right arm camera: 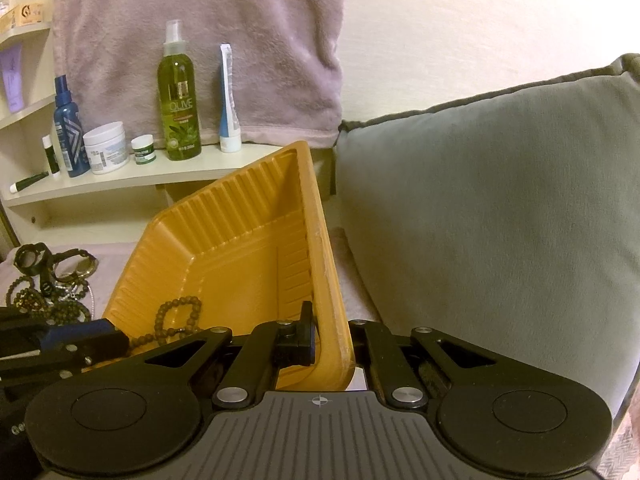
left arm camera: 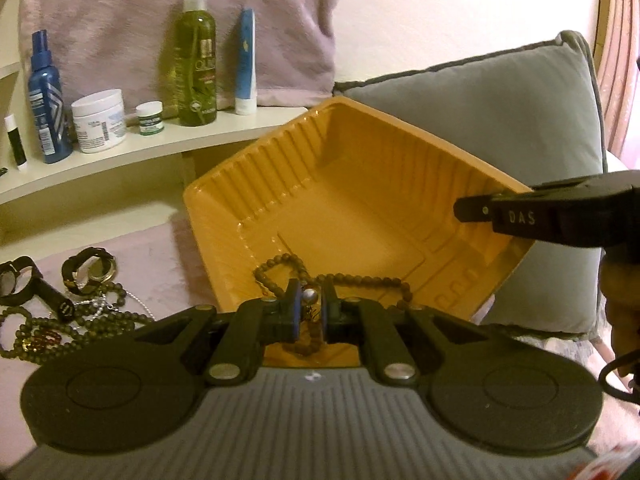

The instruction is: Organize jewelry

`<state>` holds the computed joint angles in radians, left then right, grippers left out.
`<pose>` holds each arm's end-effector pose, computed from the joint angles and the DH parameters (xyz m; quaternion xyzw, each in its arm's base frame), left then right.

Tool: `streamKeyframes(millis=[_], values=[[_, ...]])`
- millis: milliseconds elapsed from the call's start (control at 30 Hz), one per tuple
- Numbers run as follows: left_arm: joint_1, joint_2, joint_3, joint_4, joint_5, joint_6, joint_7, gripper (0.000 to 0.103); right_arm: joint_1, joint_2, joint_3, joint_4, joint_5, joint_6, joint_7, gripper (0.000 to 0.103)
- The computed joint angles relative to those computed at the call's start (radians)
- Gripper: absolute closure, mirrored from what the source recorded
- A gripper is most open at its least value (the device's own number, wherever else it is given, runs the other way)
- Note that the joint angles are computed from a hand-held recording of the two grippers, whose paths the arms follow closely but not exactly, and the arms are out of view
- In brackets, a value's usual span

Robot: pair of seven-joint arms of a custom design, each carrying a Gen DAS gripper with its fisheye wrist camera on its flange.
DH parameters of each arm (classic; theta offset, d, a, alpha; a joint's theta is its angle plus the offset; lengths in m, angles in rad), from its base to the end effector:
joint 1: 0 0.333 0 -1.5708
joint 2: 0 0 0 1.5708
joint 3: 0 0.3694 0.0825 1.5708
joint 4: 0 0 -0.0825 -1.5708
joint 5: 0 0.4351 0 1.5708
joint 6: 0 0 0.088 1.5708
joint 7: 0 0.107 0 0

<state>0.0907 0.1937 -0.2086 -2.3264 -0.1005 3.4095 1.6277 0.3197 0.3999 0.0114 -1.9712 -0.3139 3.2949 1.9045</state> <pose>0.6079 -0.0565 0.3765 -0.6243 0.6513 -0.3314 0.2760 0.6679 0.2624 0.3887 -0.7290 0.5220 -0.2339 0.3761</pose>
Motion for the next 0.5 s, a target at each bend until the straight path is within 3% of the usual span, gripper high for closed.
streamKeyframes(millis=[100, 133, 167, 300, 500], values=[[0.010, 0.003, -0.012, 0.001, 0.012, -0.001, -0.007, 0.091, -0.002, 0.000, 0.003, 0.001, 0.001, -0.001, -0.001, 0.098], [0.018, 0.003, -0.020, -0.001, 0.019, 0.003, -0.014, 0.083, -0.004, 0.000, 0.004, 0.000, 0.001, -0.001, -0.001, 0.098], [0.031, 0.003, -0.031, -0.003, 0.034, 0.009, -0.023, 0.081, -0.004, 0.000, 0.005, 0.000, 0.001, -0.001, -0.001, 0.098], [-0.073, -0.005, 0.058, -0.011, -0.057, 0.036, 0.056, 0.081, -0.002, 0.001, 0.002, 0.000, 0.002, -0.001, -0.001, 0.098], [-0.174, -0.019, 0.147, -0.020, -0.253, 0.063, 0.191, 0.081, -0.010, 0.002, 0.009, 0.001, 0.000, -0.001, -0.004, 0.098]])
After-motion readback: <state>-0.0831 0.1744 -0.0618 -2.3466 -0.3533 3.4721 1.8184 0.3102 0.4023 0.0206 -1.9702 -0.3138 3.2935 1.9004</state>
